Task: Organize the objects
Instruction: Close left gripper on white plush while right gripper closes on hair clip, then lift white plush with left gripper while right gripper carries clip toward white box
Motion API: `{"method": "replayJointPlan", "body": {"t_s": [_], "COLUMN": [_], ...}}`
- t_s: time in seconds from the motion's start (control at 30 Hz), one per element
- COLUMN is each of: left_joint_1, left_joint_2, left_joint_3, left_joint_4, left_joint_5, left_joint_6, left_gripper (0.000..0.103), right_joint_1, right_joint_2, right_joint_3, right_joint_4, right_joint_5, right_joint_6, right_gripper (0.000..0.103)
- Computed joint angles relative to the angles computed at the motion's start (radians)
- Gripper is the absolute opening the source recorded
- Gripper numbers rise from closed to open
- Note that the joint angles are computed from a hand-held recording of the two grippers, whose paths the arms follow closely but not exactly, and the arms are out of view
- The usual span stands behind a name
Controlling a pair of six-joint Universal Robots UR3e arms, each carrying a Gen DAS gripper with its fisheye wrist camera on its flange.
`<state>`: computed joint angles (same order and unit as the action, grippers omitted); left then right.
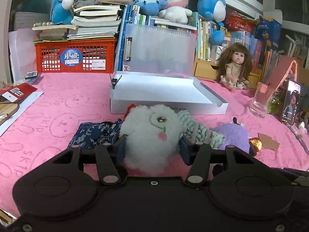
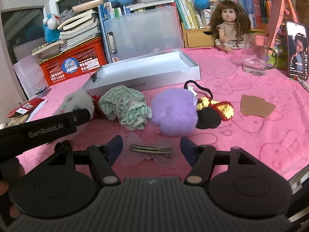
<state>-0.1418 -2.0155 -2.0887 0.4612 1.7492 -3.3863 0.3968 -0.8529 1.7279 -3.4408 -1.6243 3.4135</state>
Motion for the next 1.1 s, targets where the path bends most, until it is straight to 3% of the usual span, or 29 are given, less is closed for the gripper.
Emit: {"method": "replayJointPlan", "body": {"t_s": [0.1,0.23,0.3,0.6,1.1], "left_joint_1": [0.022,0.034,0.035,0.066,0.196], "left_joint_2": [0.018,0.031,0.034,0.056,0.011], "left_joint_3": [-0.034,-0.059,-0.063,-0.041,0.28], "left_joint_4": [0.035,0.083,0.1,0.058,-0.237], "left_joint_5": [-0.036,-0.045,-0.042,-0.074,-0.223], "left_joint_6": [-0.011,-0.01,-0.004,0.016,0.019], "left_gripper": [0.052,0.052,0.052,0.053,0.052], "right_joint_1": [0.015,0.024,0.031,0.023,-0.104], "right_joint_2": [0.014,0.017,0.019,-0.001,0.011], "right_joint_3": [-0.026,-0.037,-0.04,-0.022,-0.224], "right_joint_4": [0.023,0.045,0.044,0.01,0.08], "right_joint_5": [-0.027,-0.038,-0.053,-0.041,0.108], "right_joint_6": [0.016,0.007,0.005,-0.033,-0.092], "right_gripper": [0.077,0.056,0.053,0.053,0.053]}}
